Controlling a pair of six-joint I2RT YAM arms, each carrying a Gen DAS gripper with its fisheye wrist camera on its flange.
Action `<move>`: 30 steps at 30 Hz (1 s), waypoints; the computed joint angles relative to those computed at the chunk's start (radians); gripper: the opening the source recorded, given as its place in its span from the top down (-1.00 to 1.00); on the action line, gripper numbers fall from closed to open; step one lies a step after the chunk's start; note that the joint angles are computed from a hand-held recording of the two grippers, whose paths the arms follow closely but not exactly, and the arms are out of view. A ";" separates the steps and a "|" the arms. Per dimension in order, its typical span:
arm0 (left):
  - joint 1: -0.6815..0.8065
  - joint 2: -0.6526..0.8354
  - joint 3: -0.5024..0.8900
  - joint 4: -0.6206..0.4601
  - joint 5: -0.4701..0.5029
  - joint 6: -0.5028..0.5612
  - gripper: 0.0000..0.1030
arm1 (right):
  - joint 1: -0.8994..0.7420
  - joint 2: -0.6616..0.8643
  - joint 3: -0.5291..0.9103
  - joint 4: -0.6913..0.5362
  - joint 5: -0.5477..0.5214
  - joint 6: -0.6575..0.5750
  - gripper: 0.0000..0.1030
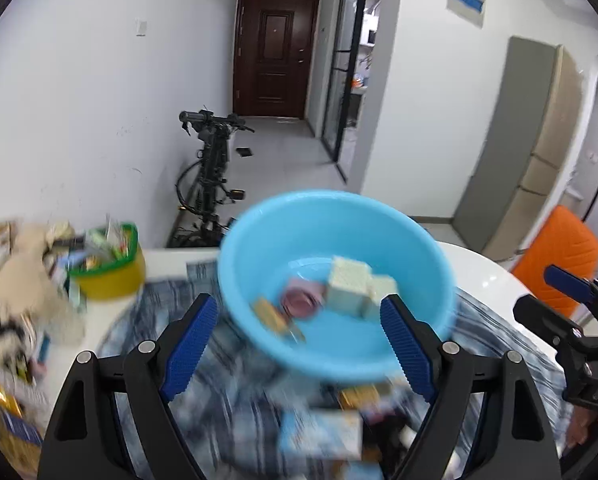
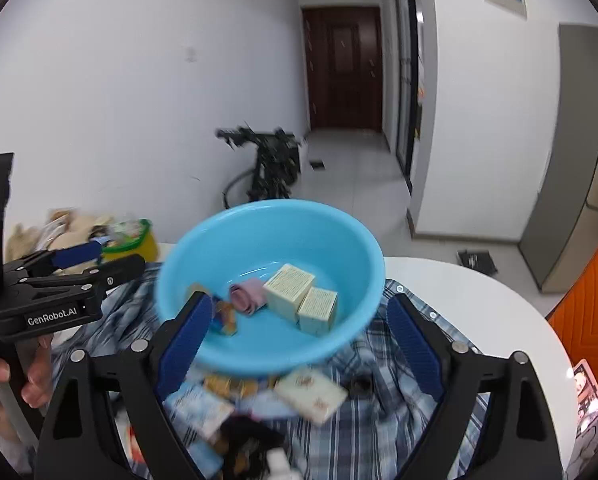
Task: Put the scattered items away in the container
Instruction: 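Withdraw both tools from the basin back over the cluttered shirt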
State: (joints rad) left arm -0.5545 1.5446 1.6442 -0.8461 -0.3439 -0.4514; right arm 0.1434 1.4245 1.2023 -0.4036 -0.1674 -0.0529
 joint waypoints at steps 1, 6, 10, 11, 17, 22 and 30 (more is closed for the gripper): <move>-0.027 -0.066 -0.070 0.018 -0.003 -0.015 -0.67 | -0.009 -0.071 -0.069 0.021 -0.019 -0.015 -0.72; -0.166 -0.326 -0.343 0.065 -0.056 -0.083 -0.67 | -0.083 -0.400 -0.346 0.056 -0.107 -0.043 -0.72; -0.379 -0.431 -0.452 0.013 -0.280 -0.213 -0.67 | -0.167 -0.631 -0.527 0.071 -0.132 -0.061 -0.72; -0.413 -0.451 -0.467 -0.006 -0.289 -0.251 -0.67 | -0.188 -0.690 -0.564 0.059 -0.134 -0.063 -0.72; -0.609 -0.451 -0.454 -0.191 -0.442 -0.464 -0.67 | -0.365 -0.895 -0.685 -0.056 -0.266 -0.120 -0.72; -0.587 -0.455 -0.472 -0.192 -0.423 -0.477 -0.67 | -0.419 -0.901 -0.699 -0.055 -0.285 -0.128 -0.72; -0.532 -0.429 -0.568 -0.192 -0.333 -0.495 -0.67 | -0.344 -0.894 -0.726 -0.069 -0.236 -0.169 -0.73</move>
